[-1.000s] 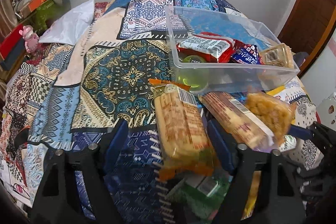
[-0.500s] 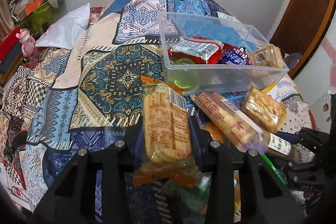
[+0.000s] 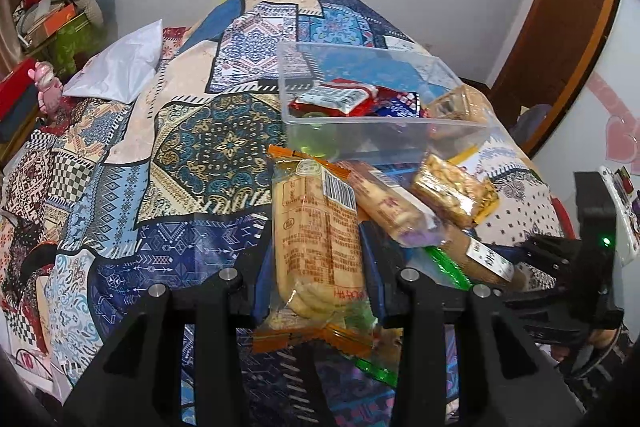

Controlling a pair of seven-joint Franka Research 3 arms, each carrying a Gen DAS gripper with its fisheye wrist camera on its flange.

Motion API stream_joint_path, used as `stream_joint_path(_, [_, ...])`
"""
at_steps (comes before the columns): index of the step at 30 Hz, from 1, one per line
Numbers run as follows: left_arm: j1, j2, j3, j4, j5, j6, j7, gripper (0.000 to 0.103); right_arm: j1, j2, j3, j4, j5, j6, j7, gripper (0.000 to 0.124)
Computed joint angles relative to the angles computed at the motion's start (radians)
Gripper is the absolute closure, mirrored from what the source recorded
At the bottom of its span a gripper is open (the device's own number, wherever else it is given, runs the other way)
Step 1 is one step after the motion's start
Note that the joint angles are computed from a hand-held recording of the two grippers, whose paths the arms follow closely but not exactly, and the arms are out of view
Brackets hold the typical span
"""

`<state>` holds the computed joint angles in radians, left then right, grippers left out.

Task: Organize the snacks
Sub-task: 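Lower the bread bag into the clear box with the left tool while the right drops the biscuit roll in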

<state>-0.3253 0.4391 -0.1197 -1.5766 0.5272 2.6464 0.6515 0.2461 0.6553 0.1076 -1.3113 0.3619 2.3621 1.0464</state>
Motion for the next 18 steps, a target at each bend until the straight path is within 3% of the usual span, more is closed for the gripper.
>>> stream_joint_path(5, [-0.015, -0.006, 0.004, 0.002, 0.022, 0.003, -0.007, 0.064, 0.0, -0.008, 0.003, -0.009, 0.01, 0.024, 0.01, 0.086])
stream_joint_path(18, [-0.021, -0.013, 0.013, 0.031, 0.064, 0.038, -0.037, 0.064, -0.027, -0.122, 0.036, -0.108, 0.121, 0.126, -0.046, 0.087])
